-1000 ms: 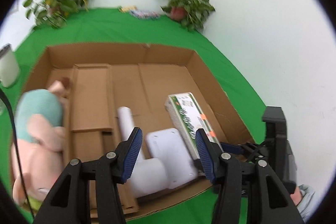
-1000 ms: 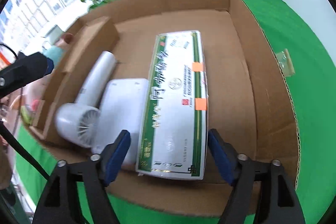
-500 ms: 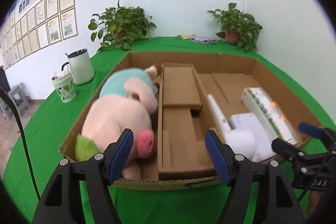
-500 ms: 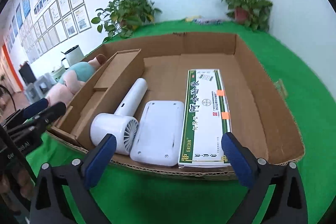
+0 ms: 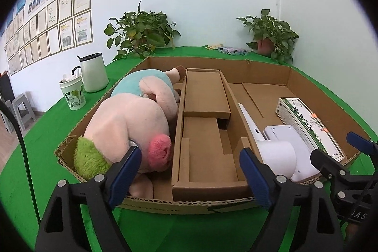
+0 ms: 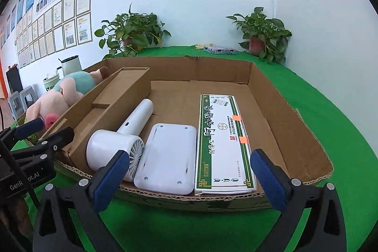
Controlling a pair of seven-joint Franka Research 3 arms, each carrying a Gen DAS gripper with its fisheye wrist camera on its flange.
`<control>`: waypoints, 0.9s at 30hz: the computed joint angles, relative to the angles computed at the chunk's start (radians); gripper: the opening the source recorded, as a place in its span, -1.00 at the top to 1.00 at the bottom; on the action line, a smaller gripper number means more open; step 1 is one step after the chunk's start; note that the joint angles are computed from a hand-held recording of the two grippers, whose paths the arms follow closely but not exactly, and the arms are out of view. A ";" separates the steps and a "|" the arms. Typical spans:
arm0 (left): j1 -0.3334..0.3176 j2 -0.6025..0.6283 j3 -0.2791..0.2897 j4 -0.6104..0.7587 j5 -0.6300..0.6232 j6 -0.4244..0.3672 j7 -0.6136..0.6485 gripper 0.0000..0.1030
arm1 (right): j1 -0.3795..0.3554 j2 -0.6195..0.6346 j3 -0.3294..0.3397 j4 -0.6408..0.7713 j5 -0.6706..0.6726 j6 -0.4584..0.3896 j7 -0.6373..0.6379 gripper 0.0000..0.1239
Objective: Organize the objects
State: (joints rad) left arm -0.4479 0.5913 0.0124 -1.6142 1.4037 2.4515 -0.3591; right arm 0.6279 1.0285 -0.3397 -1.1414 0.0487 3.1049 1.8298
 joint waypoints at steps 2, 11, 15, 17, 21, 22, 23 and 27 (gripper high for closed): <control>-0.001 0.001 -0.001 0.002 -0.006 -0.003 0.009 -0.69 | -0.001 0.001 0.001 0.001 0.001 0.000 -0.001 -0.66; -0.001 -0.003 -0.001 -0.004 -0.009 -0.005 0.007 -0.73 | 0.001 0.000 -0.001 0.000 0.001 0.000 0.000 -0.66; -0.001 -0.003 -0.001 -0.004 -0.009 -0.004 0.007 -0.74 | 0.000 0.000 0.000 0.001 0.002 0.000 -0.001 -0.66; -0.001 -0.003 -0.001 -0.005 -0.007 -0.004 0.005 -0.74 | 0.000 0.001 -0.001 0.000 0.002 0.000 -0.001 -0.66; -0.001 -0.004 -0.002 -0.006 -0.007 -0.004 0.006 -0.74 | 0.000 0.002 0.000 0.000 0.002 0.001 -0.001 -0.66; -0.001 -0.004 -0.002 -0.006 -0.007 -0.004 0.005 -0.74 | 0.000 0.002 0.000 0.000 0.002 0.001 -0.002 -0.66; -0.001 -0.005 -0.002 -0.007 -0.006 -0.004 0.005 -0.74 | 0.001 0.000 -0.001 0.000 0.002 0.000 -0.001 -0.66; -0.001 -0.005 -0.002 -0.007 -0.007 -0.005 0.006 -0.74 | 0.001 0.000 -0.001 -0.001 0.003 0.001 -0.002 -0.66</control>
